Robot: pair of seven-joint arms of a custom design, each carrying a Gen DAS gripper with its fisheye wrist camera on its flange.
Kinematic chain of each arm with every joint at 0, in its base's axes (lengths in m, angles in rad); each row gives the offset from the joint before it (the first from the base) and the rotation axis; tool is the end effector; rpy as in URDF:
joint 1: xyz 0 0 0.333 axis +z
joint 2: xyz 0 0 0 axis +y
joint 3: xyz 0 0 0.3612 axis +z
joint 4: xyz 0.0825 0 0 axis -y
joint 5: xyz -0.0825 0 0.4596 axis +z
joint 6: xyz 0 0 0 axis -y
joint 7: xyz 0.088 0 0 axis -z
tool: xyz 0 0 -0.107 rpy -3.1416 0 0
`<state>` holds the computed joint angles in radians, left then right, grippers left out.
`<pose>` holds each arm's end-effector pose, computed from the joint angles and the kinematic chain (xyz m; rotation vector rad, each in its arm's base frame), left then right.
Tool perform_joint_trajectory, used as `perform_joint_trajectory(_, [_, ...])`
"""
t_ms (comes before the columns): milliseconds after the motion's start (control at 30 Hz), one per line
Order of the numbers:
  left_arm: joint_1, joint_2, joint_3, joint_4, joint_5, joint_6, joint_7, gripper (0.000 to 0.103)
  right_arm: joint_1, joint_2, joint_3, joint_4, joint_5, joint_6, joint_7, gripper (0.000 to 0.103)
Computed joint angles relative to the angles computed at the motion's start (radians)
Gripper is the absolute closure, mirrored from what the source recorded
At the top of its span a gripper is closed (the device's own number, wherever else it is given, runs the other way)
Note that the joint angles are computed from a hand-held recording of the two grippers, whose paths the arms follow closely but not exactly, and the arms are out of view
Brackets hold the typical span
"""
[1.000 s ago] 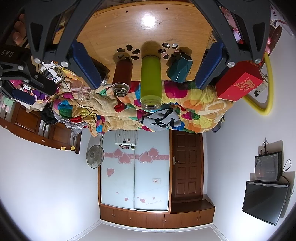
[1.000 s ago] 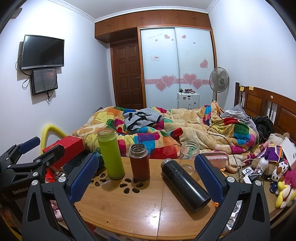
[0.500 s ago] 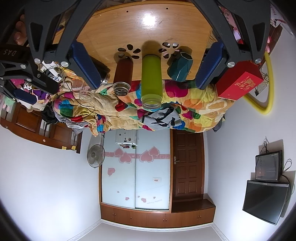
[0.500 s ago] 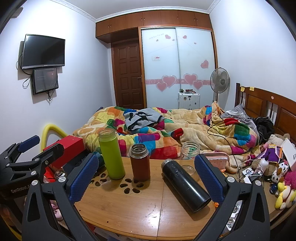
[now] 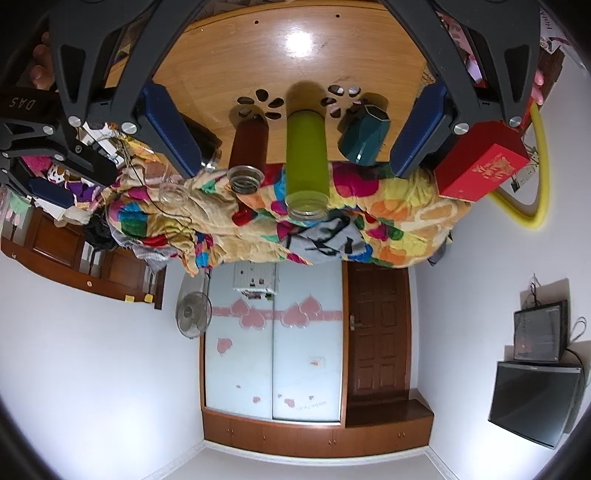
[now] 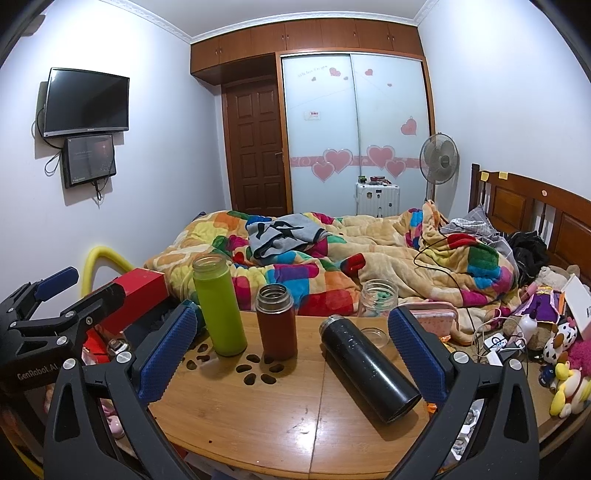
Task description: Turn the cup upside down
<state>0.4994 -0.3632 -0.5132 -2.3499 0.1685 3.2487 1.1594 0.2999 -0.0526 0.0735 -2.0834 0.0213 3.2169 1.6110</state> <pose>0.5444 -0.0579 0.6092 -1.5513 1.3703 -1.0241 0.6001 0.2340 0.6092 -1.6437 1.1952 -0.7414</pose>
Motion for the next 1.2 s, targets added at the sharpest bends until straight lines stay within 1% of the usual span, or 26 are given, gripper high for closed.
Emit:
perform_joint_trajectory(67, [-0.02, 0.026, 0.014, 0.014, 0.006, -0.017, 0.007, 0.0, 0.019, 0.009, -0.02, 0.002, 0.034, 0.0, -0.041, 0.0])
perform_joint_trajectory(100, [-0.038, 0.042, 0.028, 0.022, 0.012, -0.029, 0.012, 0.0, 0.006, 0.016, -0.015, 0.006, 0.02, -0.008, -0.027, 0.0])
perform_joint_trajectory(133, [-0.069, 0.063, 0.052, 0.034, 0.018, -0.046, 0.02, 0.0, -0.013, 0.024, -0.006, 0.011, -0.016, -0.017, 0.008, 0.0])
perform_joint_trajectory(167, [-0.117, 0.086, 0.093, 0.046, 0.021, -0.064, 0.032, 0.0, -0.021, 0.033, -0.007, 0.018, -0.027, -0.026, 0.02, 0.0])
perform_joint_trajectory(200, [-0.16, 0.105, 0.128, 0.057, 0.023, -0.082, 0.043, 0.0, -0.018, 0.044, -0.012, 0.025, 0.02, -0.035, -0.02, 0.0])
perform_joint_trajectory(233, [-0.188, 0.122, 0.151, 0.068, 0.027, -0.098, 0.049, 0.0, -0.015, 0.054, -0.011, 0.031, 0.114, -0.043, -0.103, 0.0])
perform_joint_trajectory(267, [-0.203, 0.138, 0.161, 0.079, 0.038, -0.113, 0.048, 0.0, -0.024, 0.067, -0.007, 0.042, 0.161, -0.058, -0.146, 0.0])
perform_joint_trajectory(300, [-0.233, 0.158, 0.184, 0.092, 0.041, -0.131, 0.06, 0.0, -0.029, 0.082, -0.018, 0.053, 0.138, -0.076, -0.124, 0.0])
perform_joint_trajectory(333, [-0.265, 0.173, 0.211, 0.1, 0.038, -0.143, 0.073, 0.0, -0.031, 0.102, -0.036, 0.067, 0.076, -0.097, -0.071, 0.0])
perform_joint_trajectory(433, [-0.357, 0.22, 0.285, 0.128, 0.013, -0.181, 0.115, 0.0, -0.049, 0.16, -0.063, 0.115, -0.011, -0.174, -0.011, 0.0])
perform_joint_trajectory(500, [-0.407, 0.249, 0.325, 0.145, -0.011, -0.199, 0.141, 0.0, -0.084, 0.196, -0.046, 0.145, 0.017, -0.225, -0.054, 0.0])
perform_joint_trajectory(567, [-0.462, 0.282, 0.365, 0.165, -0.073, -0.217, 0.204, 0.0, -0.132, 0.233, -0.011, 0.175, 0.096, -0.278, -0.14, 0.0])
perform_joint_trajectory(600, [-0.479, 0.297, 0.375, 0.175, -0.094, -0.221, 0.226, 0.0, -0.149, 0.248, 0.002, 0.187, 0.132, -0.298, -0.176, 0.0])
perform_joint_trajectory(667, [-0.512, 0.324, 0.392, 0.194, -0.175, -0.232, 0.309, 0.0, -0.191, 0.279, 0.036, 0.217, 0.227, -0.36, -0.274, 0.0])
perform_joint_trajectory(767, [-0.53, 0.351, 0.395, 0.215, -0.251, -0.251, 0.388, 0.0, -0.217, 0.309, 0.055, 0.24, 0.318, -0.413, -0.372, 0.0])
perform_joint_trajectory(800, [-0.532, 0.359, 0.394, 0.222, -0.265, -0.26, 0.403, 0.0, -0.217, 0.314, 0.055, 0.243, 0.338, -0.424, -0.39, 0.002])
perform_joint_trajectory(833, [-0.533, 0.369, 0.392, 0.23, -0.266, -0.266, 0.406, 0.0, -0.218, 0.321, 0.055, 0.249, 0.355, -0.434, -0.405, 0.004])
perform_joint_trajectory(900, [-0.535, 0.385, 0.389, 0.243, -0.252, -0.276, 0.396, 0.0, -0.224, 0.333, 0.058, 0.26, 0.394, -0.456, -0.444, 0.013])
perform_joint_trajectory(933, [-0.535, 0.391, 0.387, 0.247, -0.253, -0.281, 0.397, 0.0, -0.232, 0.335, 0.067, 0.263, 0.426, -0.469, -0.474, 0.014])
perform_joint_trajectory(1067, [-0.536, 0.406, 0.38, 0.259, -0.265, -0.301, 0.411, 0.0, -0.231, 0.337, 0.074, 0.261, 0.49, -0.472, -0.551, 0.026])
perform_joint_trajectory(1133, [-0.537, 0.411, 0.38, 0.265, -0.262, -0.312, 0.409, 0.0, -0.213, 0.334, 0.06, 0.255, 0.476, -0.458, -0.551, 0.027])
perform_joint_trajectory(1200, [-0.536, 0.412, 0.38, 0.268, -0.259, -0.322, 0.404, 0.0, -0.216, 0.326, 0.067, 0.245, 0.499, -0.454, -0.583, 0.031])
